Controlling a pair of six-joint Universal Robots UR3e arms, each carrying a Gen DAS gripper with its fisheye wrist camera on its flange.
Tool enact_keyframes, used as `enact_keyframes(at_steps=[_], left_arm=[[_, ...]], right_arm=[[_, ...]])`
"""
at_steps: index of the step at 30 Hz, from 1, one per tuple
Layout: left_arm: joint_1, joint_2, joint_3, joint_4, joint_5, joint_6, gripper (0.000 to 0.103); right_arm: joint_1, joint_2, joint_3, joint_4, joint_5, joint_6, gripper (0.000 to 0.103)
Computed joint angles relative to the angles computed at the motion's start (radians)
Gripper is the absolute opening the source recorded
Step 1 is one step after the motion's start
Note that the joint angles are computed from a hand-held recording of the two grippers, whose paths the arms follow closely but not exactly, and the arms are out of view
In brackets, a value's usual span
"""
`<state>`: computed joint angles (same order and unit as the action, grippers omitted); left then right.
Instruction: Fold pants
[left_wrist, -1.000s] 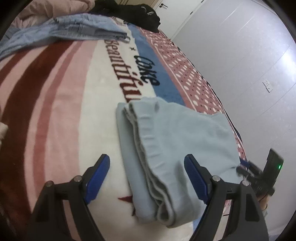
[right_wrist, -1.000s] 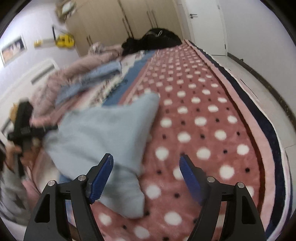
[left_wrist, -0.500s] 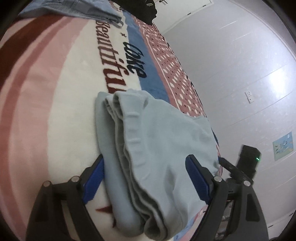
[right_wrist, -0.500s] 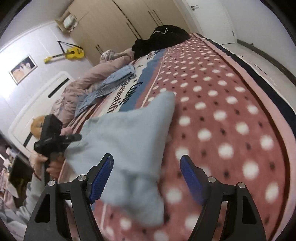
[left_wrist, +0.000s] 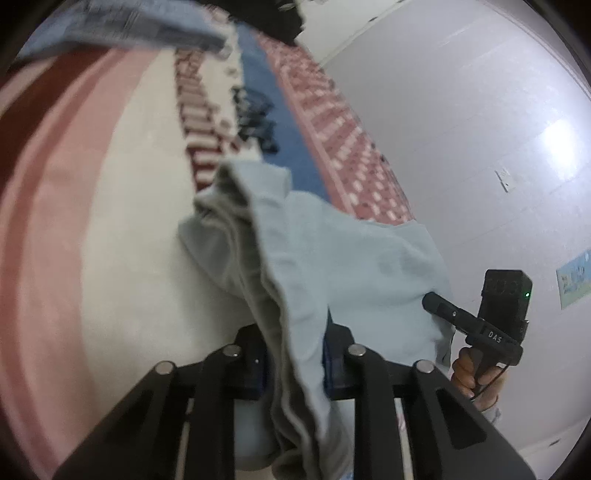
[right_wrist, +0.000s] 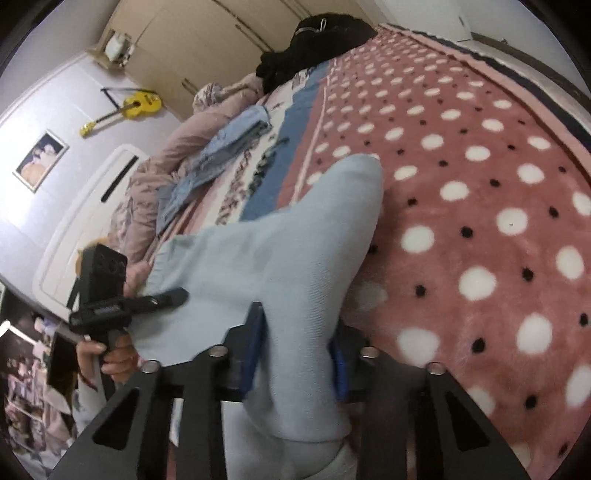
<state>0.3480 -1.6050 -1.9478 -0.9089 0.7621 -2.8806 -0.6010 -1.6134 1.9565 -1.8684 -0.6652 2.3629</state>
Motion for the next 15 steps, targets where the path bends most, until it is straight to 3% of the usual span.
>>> enact_keyframes(at_steps=[4, 6, 9, 11, 15], left_arm=[[0.091, 0.168, 0.020, -0.174, -0.036, 0.125, 0.017], [0.179, 0.250, 0.056, -0.341, -0.064, 0.233, 0.017], [0.379, 0.355, 0.182, -0.704, -0.095, 0.469, 0.017], [0.557, 0.377, 0.335, -1.001, -0.109, 0.678, 0.017], [0.838, 0.279, 0.669, -1.332, -0.061, 0.916, 0.017]], right_arm=[[0.072, -0.138, 0.013, -0.065, 0.001, 0.116, 0.018], [0.128, -0.179, 0.001, -0.106, 0.007, 0.191, 0.018], [0.258, -0.181, -0.048, -0.240, 0.010, 0.368, 0.018], [0.356, -0.137, -0.104, -0.340, 0.005, 0.492, 0.018], [0.637, 0.076, -0.340, -0.554, -0.066, 0.758, 0.018]])
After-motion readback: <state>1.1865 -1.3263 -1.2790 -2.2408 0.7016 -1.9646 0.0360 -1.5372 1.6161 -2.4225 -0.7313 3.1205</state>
